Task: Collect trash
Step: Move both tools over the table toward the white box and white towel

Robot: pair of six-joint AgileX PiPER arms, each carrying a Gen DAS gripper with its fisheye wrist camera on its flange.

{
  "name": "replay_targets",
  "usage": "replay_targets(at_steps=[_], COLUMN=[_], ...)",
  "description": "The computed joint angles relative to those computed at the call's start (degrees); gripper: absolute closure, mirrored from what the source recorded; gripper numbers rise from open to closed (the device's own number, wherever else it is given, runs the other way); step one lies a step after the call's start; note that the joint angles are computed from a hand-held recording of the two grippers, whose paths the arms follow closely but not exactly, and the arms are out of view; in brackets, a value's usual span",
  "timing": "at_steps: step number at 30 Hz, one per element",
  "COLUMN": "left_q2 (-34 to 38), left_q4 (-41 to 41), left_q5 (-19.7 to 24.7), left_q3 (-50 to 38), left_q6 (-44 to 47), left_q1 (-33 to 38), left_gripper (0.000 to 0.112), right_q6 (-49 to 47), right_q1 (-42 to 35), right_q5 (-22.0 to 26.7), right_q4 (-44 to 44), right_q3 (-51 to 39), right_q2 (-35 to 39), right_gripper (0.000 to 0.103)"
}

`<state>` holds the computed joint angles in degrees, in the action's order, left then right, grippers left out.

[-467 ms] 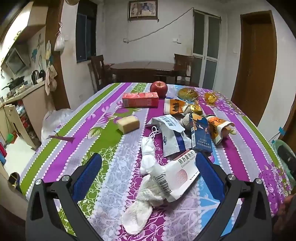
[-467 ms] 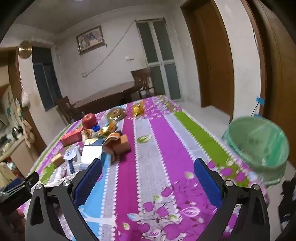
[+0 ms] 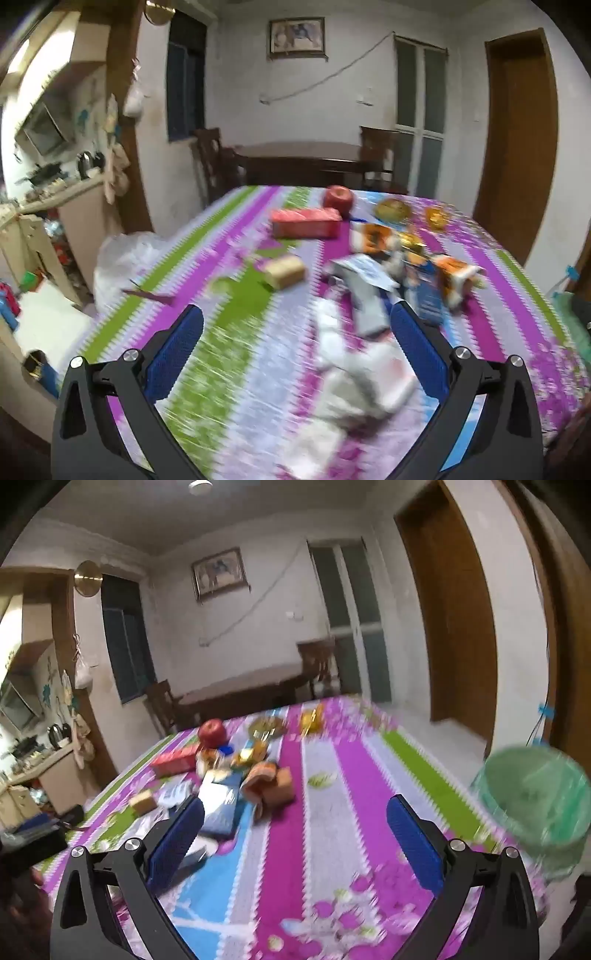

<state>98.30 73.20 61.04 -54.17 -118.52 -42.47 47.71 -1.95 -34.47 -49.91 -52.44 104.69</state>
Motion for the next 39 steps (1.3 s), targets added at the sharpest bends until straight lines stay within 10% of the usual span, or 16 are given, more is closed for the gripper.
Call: replay_targets(at_steps=[13, 39], left_q2=[-13.26, -3.57], left_q4=[0.72, -0.32], left_q5=[-1.86, -7.76], left_q3=[8.73, 7.14], left_q6=[3.25, 5.72], left_q1=[6.59, 5.92], left_gripper=[0.023, 0.015], right_q6=[-1.28, 2.95], right_q1=[-0.3, 9.57], right_q5=[3.62, 10.63], right_q4=[-1.45, -9.81], right_q3=[-4.02, -5.12], right_q2=[-5.36, 2.48], right_gripper=[0.004, 0.004])
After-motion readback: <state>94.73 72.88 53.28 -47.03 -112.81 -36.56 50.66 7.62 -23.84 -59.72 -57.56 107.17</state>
